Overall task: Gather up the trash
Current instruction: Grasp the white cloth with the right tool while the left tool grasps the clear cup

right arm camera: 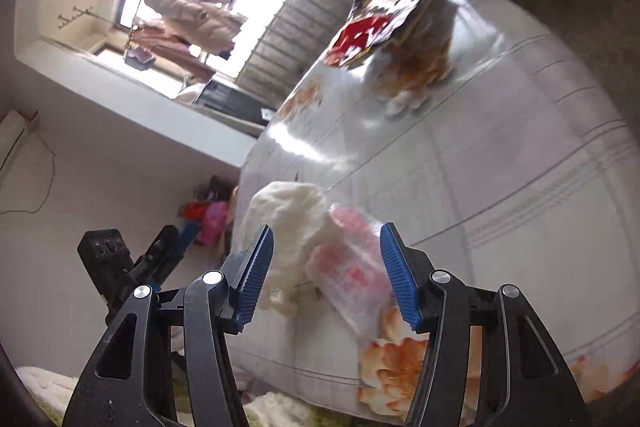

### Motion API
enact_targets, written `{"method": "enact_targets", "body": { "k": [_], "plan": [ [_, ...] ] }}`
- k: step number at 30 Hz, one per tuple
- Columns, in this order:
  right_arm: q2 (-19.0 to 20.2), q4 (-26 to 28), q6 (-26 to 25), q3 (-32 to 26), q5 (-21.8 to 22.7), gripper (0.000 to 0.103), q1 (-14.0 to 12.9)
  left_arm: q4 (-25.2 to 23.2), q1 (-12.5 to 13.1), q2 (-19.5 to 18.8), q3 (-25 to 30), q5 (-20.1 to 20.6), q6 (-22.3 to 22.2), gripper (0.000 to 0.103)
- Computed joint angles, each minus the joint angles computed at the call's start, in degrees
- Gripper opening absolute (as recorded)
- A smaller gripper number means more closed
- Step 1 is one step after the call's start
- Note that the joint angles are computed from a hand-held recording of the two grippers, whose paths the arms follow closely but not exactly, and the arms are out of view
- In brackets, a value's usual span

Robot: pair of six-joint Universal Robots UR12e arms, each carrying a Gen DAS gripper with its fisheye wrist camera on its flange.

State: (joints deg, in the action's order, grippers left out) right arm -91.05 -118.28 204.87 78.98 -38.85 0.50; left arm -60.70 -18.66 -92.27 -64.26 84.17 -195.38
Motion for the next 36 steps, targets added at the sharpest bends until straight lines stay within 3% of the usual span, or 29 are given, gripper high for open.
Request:
{"method": "enact_targets", "body": {
  "k": [2, 5, 10, 14, 19, 23, 27, 30, 36],
  "plan": [
    [2.38, 5.02, -2.40, -3.77, -1.21, 0.054, 2.64, -0.81, -0.63, 0.18, -0.68, 4.12, 0.14, 0.076],
    [5.70, 10.39, -4.53, -9.44, -5.91, 0.064, 6.06, -3.37, -0.88, 0.24, -1.27, 8.69, -0.16, 0.066],
    [10.77, 14.66, -8.24, -18.61, -12.40, 0.064, 9.96, -3.15, 2.04, 1.85, -4.16, 2.08, -3.49, 0.048],
    [13.57, 17.36, -12.08, -23.73, -17.74, 0.064, 12.73, -3.19, 3.05, 1.80, -4.79, -2.29, -2.90, 0.033],
    [15.07, 19.56, -15.00, -26.28, -24.82, 0.049, 15.28, -4.82, 3.23, 1.00, -4.25, -4.09, -2.39, 0.023],
    [14.28, 19.94, -15.14, -25.26, -26.24, 0.035, 15.77, -5.88, 3.22, 0.60, -4.10, -4.86, -2.04, 0.020],
    [13.90, 20.19, -14.12, -24.91, -25.20, 0.016, 15.64, -5.94, 3.22, 0.38, -4.09, -5.22, -2.84, 0.012],
    [13.51, 19.63, -12.76, -24.28, -24.27, 0.008, 15.39, -5.22, 3.02, 0.48, -4.34, -4.24, -3.46, 0.008],
    [10.63, 18.18, -11.75, -21.15, -19.47, 0.006, 12.92, -3.40, 3.04, 0.81, -4.76, -3.88, -3.65, 0.006]
  ]
}}
